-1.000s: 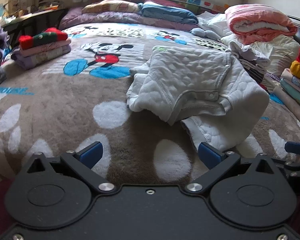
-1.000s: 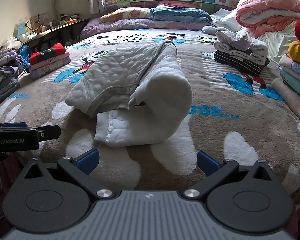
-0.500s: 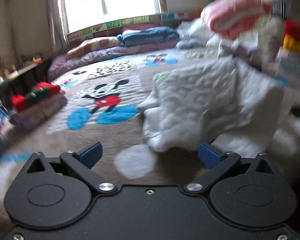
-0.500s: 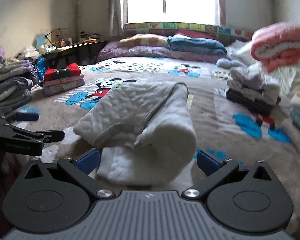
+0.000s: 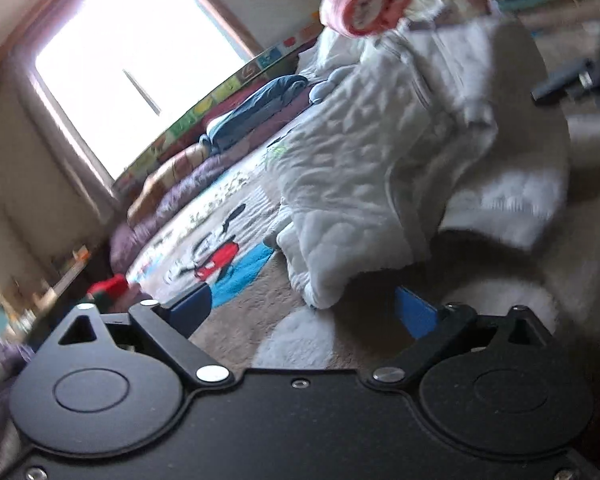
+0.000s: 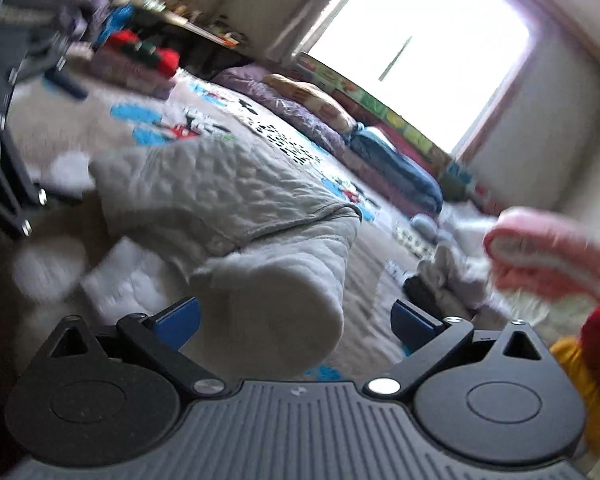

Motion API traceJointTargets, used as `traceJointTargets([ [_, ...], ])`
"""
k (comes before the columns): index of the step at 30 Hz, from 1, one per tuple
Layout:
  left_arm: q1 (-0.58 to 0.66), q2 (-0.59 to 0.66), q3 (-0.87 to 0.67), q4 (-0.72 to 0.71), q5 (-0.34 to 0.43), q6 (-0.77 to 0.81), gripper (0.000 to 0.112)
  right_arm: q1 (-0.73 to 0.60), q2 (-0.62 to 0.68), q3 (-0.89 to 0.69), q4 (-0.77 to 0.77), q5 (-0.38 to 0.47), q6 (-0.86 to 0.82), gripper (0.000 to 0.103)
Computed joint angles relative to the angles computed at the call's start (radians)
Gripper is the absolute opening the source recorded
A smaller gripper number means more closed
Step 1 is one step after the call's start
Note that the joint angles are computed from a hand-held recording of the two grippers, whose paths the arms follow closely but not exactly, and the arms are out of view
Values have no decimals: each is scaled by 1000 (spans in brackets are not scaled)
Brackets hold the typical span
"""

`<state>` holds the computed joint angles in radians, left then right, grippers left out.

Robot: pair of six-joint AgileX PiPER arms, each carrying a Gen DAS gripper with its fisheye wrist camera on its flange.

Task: Fold clothes
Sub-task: 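Grasp the white jacket with both grippers and lift it off the bed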

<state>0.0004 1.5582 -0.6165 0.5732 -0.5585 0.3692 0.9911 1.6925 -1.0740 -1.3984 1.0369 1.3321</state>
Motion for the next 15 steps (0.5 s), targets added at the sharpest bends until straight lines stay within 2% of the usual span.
traceJointTargets([
  [3, -4, 46, 9, -76, -66, 127, 77, 4, 32, 24, -61, 16, -4, 91],
  [10, 11, 116, -17, -67, -169, 175, 61, -17, 97, 34, -162, 27, 3, 86],
  [13, -4, 140, -38, -110, -174, 194, 59, -34, 104, 46, -205, 18, 30, 75],
  [14, -5, 135, -48, -98, -158, 157, 54, -44, 97, 49, -207, 1, 33, 69],
  [15, 1, 122, -58, -57, -134, 82, 41, -53, 91, 47, -204, -12, 33, 65],
])
